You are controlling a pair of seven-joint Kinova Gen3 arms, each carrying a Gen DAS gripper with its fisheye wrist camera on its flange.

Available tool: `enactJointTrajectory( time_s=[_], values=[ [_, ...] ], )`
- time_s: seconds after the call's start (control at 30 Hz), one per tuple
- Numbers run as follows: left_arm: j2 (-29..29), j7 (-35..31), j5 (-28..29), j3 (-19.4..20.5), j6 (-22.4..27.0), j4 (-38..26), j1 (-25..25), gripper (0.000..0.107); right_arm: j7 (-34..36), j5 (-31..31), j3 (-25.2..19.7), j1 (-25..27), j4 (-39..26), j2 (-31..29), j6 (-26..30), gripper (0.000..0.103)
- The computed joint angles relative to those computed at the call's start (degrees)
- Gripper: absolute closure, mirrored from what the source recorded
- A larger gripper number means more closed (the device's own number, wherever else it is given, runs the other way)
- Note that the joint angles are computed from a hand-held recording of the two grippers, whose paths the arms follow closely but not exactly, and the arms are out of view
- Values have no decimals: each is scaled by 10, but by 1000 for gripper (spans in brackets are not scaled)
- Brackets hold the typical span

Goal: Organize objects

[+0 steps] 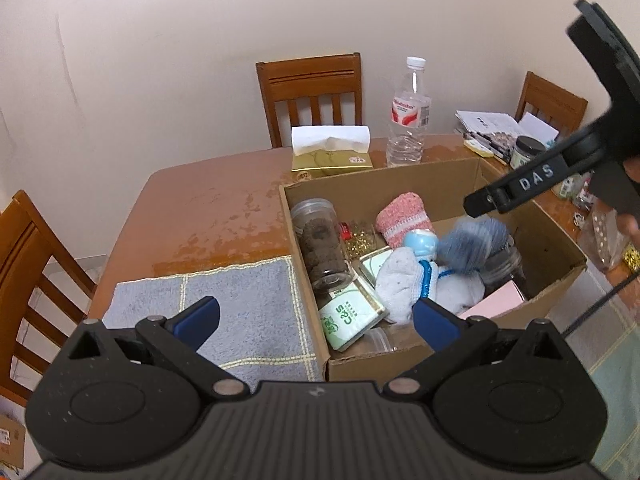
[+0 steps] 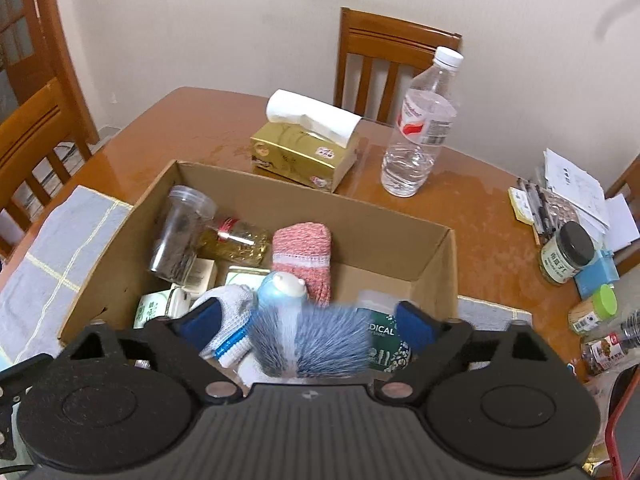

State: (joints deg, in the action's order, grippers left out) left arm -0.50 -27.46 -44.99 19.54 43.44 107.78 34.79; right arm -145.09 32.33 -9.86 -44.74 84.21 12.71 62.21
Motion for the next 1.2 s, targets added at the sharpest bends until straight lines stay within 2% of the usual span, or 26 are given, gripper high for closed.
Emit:
enactJointTrajectory(
  time_s=[0.23,0.33,0.43,0.63,0.8,1.2],
  values=[
    [8,-10,24,0,35,-33,5,5,-28,6,-9,-24,-14,-8,63,0],
    [21,-34,77,-7,68,-68,5,5,-56,8,-18,-38,-12,-17,91,0],
    [32,-42,114,-16,91,-94,7,5,-100,6,-29,-51,-5,-24,113,0],
    [51,-45,134,-22,143,-133,29,5,-213,-6,-43,-75,5,-26,153,0],
    [68,-44,117,-23,179,-156,60,5,-249,-8,-54,-82,9,-32,157,0],
    [73,-37,97,-29,211,-174,88,5,-258,9,-61,-96,-1,-31,185,0]
  ],
)
